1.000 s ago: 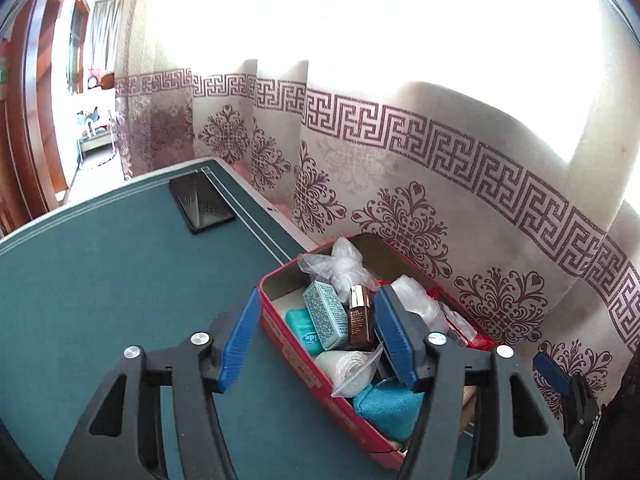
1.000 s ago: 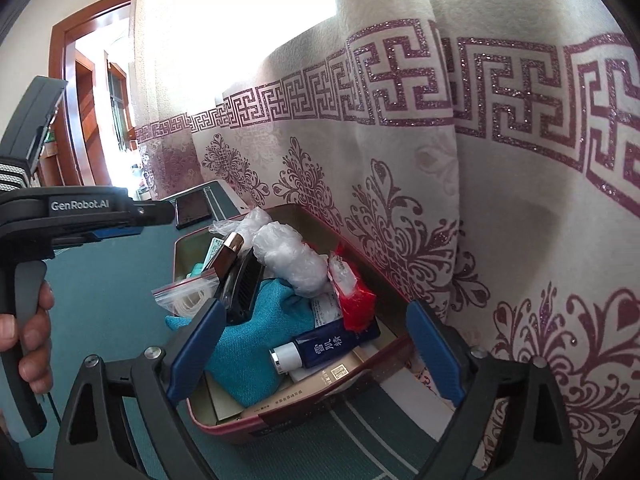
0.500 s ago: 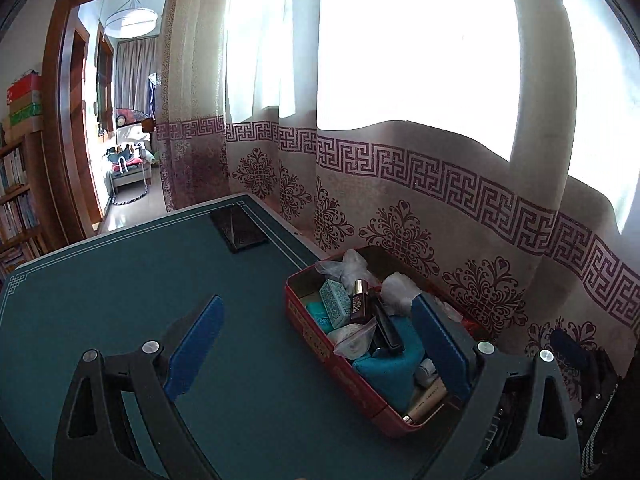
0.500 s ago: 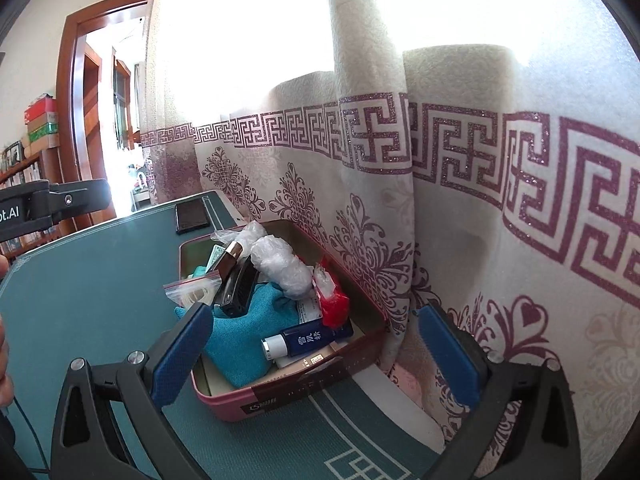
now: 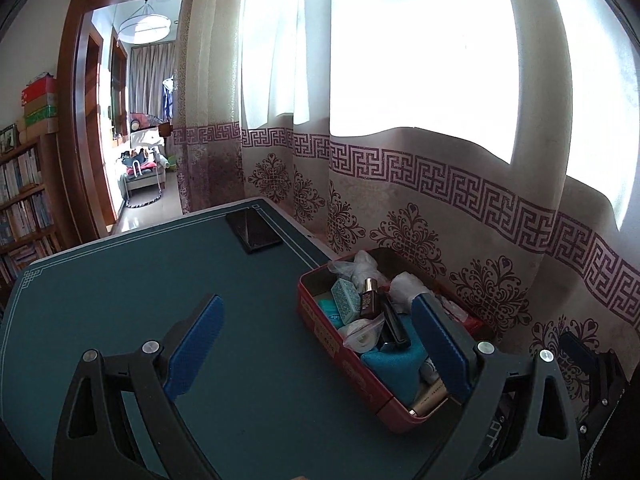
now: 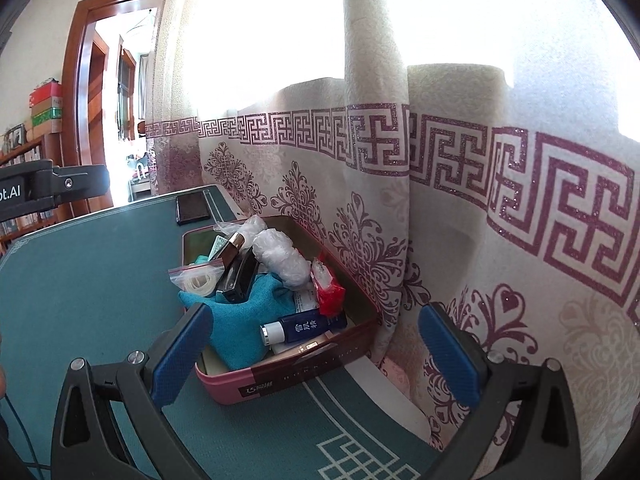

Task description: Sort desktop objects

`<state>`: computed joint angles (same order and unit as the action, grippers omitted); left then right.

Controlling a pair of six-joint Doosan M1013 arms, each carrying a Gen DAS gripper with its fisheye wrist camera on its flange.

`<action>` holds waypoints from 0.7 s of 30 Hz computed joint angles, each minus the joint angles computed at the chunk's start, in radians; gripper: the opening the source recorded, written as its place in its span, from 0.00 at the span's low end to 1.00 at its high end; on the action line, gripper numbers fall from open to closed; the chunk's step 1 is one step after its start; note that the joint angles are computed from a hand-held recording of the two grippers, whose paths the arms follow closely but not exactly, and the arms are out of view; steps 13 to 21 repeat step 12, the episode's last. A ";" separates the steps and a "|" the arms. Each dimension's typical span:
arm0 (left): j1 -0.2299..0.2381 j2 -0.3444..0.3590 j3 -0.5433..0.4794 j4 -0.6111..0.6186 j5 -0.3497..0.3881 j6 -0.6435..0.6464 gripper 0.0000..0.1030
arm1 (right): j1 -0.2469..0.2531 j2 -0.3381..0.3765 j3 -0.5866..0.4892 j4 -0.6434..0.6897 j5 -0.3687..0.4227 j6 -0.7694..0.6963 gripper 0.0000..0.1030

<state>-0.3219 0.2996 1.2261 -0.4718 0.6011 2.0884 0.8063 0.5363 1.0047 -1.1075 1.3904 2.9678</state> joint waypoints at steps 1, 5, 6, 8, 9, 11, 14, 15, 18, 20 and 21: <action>-0.002 0.000 -0.001 0.010 0.001 -0.005 0.94 | 0.001 0.002 -0.003 -0.004 0.003 -0.005 1.00; 0.008 0.011 -0.013 -0.061 0.058 0.040 0.94 | 0.003 0.008 -0.015 -0.006 0.012 -0.020 1.00; 0.014 0.014 -0.014 -0.104 0.072 0.071 0.94 | 0.002 0.009 -0.016 -0.004 0.012 -0.021 1.00; 0.027 0.020 -0.013 -0.192 0.107 0.127 0.94 | 0.001 0.010 -0.015 0.003 0.011 -0.020 1.00; 0.034 0.024 -0.014 -0.237 0.126 0.153 0.94 | 0.000 0.009 -0.014 0.007 0.009 -0.018 1.00; 0.036 0.026 -0.013 -0.244 0.132 0.155 0.94 | -0.001 0.008 -0.010 0.016 0.002 -0.013 1.00; 0.030 0.025 -0.012 -0.204 0.115 0.138 0.94 | -0.002 0.007 -0.009 0.021 -0.003 -0.011 1.00; 0.030 0.025 -0.012 -0.204 0.115 0.138 0.94 | -0.002 0.007 -0.009 0.021 -0.003 -0.011 1.00; 0.030 0.025 -0.012 -0.204 0.115 0.138 0.94 | -0.002 0.007 -0.009 0.021 -0.003 -0.011 1.00; 0.030 0.025 -0.012 -0.204 0.115 0.138 0.94 | -0.002 0.007 -0.009 0.021 -0.003 -0.011 1.00; 0.030 0.025 -0.012 -0.204 0.115 0.138 0.94 | -0.002 0.007 -0.009 0.021 -0.003 -0.011 1.00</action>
